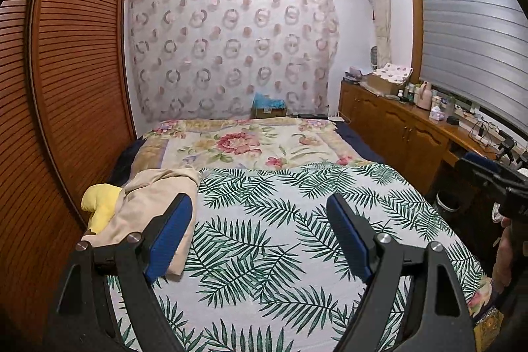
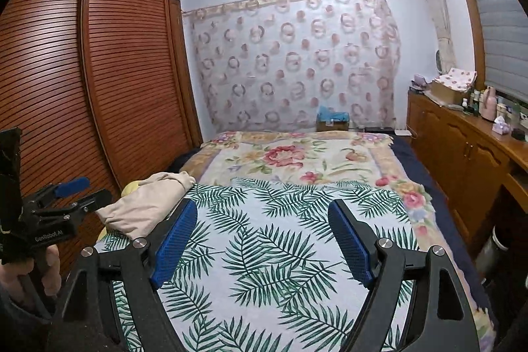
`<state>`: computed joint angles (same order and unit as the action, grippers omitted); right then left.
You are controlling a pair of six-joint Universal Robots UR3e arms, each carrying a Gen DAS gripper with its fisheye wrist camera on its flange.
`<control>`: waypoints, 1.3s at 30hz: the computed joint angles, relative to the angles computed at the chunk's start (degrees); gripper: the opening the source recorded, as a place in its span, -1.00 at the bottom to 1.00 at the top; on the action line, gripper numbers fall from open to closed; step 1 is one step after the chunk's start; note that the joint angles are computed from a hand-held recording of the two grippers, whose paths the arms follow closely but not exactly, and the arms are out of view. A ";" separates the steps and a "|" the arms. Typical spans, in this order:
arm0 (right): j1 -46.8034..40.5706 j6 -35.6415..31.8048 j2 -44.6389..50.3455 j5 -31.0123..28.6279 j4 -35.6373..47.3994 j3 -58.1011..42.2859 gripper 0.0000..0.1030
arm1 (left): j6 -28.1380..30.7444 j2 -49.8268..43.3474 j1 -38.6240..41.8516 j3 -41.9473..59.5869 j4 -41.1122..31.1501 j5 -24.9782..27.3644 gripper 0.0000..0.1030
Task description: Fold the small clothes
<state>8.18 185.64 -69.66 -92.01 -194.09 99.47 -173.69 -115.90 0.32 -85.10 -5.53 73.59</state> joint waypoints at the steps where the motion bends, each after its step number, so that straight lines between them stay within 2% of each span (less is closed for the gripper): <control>1: 0.29 0.09 0.68 -0.34 0.25 -0.96 0.61 | 0.01 -0.05 -0.14 0.07 0.04 0.19 0.63; 11: 0.68 0.11 0.76 -1.10 0.30 -1.33 0.61 | 0.04 0.09 0.00 -0.21 0.42 0.21 0.63; 15: -0.81 -0.91 0.23 0.44 -2.14 1.20 0.61 | -0.23 0.96 0.24 -0.97 0.81 -0.11 0.63; 39: -3.75 -2.38 -0.49 3.92 -4.50 3.56 0.61 | -0.57 2.62 0.49 -3.22 2.28 -0.30 0.63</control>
